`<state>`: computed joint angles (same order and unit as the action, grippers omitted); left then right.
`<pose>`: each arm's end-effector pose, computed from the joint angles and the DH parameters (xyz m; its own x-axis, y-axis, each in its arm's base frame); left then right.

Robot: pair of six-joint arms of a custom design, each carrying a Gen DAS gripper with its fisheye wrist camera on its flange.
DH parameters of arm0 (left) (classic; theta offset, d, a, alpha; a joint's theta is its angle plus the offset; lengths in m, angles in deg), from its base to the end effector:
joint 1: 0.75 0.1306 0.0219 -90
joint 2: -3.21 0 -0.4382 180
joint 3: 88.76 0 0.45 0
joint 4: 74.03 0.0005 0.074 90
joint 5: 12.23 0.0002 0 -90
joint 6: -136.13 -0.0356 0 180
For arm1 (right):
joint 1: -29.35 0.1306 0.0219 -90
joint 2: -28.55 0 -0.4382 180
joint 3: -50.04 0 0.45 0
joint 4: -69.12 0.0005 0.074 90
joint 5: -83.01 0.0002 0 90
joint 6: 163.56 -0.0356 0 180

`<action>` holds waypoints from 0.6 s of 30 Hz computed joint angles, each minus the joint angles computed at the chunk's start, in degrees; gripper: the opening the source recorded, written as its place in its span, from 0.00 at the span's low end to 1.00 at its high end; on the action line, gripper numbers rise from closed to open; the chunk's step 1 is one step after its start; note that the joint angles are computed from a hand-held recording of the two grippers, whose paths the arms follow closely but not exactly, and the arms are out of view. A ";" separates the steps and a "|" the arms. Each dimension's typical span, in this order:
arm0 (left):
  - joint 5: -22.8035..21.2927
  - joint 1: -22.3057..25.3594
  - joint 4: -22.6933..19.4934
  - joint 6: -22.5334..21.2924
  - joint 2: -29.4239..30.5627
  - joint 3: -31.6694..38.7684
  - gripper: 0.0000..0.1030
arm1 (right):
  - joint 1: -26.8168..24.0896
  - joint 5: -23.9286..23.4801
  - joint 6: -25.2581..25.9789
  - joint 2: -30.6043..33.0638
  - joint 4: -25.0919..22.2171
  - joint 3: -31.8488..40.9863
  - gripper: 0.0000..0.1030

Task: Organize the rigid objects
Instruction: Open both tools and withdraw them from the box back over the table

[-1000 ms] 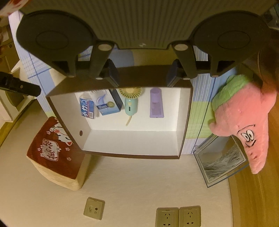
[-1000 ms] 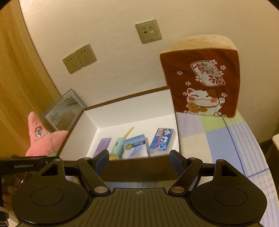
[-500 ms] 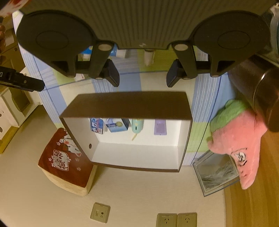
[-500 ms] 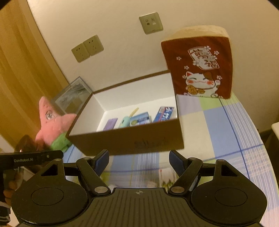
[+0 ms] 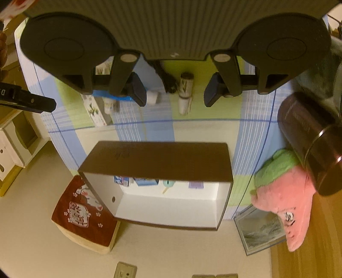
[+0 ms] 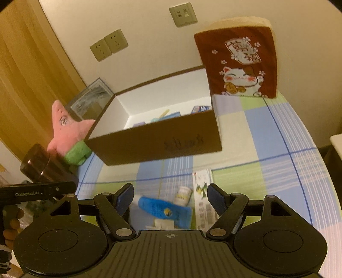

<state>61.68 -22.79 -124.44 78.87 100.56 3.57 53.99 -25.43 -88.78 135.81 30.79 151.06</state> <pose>0.5480 -0.2118 0.4366 -0.7582 -0.2537 -0.6007 -0.2321 0.9659 -0.1149 0.6099 0.2916 0.4244 -0.7731 -0.0806 -0.6291 -0.4118 0.8182 0.4012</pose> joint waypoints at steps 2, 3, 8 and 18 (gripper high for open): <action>0.09 -0.35 -0.37 0.64 -0.27 -0.60 0.55 | 0.00 0.21 0.19 -0.30 -0.46 -0.69 0.73; 0.07 -0.56 -0.58 0.90 -0.33 -0.84 0.55 | -0.02 0.22 0.30 -0.40 -0.64 -0.98 0.73; 0.22 -1.58 -1.28 1.87 -0.48 -1.84 0.55 | -0.08 0.23 1.18 -1.08 -1.69 -2.61 0.73; 1.80 -3.29 -2.11 3.46 0.08 -3.27 0.55 | -0.17 0.65 1.67 -1.76 -3.25 -4.95 0.73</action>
<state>63.48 -26.08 -126.56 82.32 100.63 0.30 53.82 -24.78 -87.11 134.05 27.55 146.11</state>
